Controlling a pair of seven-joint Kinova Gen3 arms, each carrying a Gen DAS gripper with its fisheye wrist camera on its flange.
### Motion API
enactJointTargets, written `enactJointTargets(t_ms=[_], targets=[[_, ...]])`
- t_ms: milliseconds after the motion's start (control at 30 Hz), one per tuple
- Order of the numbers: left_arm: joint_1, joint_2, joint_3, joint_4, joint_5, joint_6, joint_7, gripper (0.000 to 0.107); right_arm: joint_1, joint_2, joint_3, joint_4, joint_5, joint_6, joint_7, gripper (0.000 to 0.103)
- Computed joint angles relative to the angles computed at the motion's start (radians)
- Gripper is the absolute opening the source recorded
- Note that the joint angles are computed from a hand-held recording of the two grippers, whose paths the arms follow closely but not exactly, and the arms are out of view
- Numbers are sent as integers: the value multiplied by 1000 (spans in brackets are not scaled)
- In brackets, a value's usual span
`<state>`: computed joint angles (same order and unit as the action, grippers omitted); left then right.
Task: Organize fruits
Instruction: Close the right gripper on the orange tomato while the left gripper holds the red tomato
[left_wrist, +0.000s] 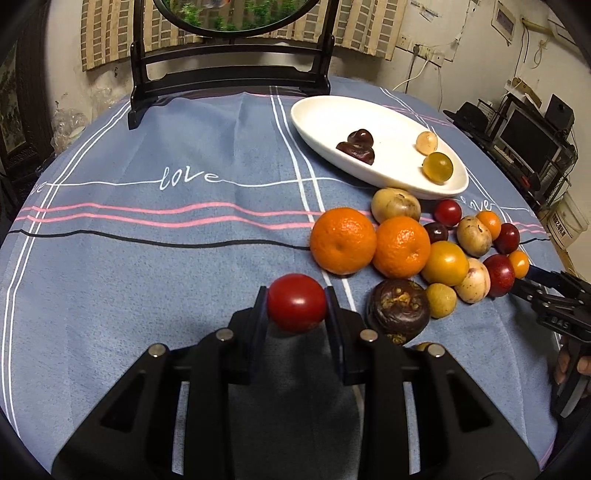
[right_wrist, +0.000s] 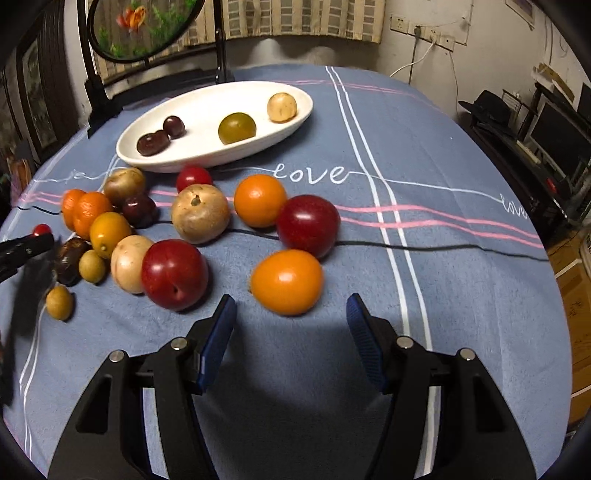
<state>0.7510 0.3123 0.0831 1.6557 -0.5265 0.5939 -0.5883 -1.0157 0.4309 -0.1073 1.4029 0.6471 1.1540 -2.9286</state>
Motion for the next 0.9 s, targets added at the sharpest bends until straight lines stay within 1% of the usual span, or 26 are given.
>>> enactJointTargets(t_ms=[100, 200, 233, 267, 300, 367, 433, 633, 900], targets=[[-2, -5, 1, 6, 1, -9, -2, 30, -6, 45, 7, -67, 2, 53, 45, 62], [-9, -3, 6, 3, 12, -8, -11, 30, -12, 49, 25, -62, 11, 33, 18, 62], [-11, -2, 9, 1, 17, -5, -17, 30, -6, 49, 25, -61, 5, 24, 15, 60], [-13, 0, 11, -1, 22, -2, -22, 30, -2, 42, 26, -49, 1, 6, 5, 51], [-14, 2, 11, -3, 26, 0, -26, 30, 7, 36, 23, -40, -9, -12, 0, 47], [-20, 2, 15, -2, 40, -4, -39, 30, 5, 28, 28, -30, -8, -16, -22, 43], [-16, 3, 11, -3, 41, -2, -39, 30, 11, 10, 24, -3, -11, -45, -45, 43], [-3, 11, 3, -11, 35, 12, -35, 30, 9, -9, 13, 22, 2, -66, -69, 42], [32, -8, 10, -26, -13, 43, -24, 30, -21, -66, -10, 61, 71, -74, -112, 43]])
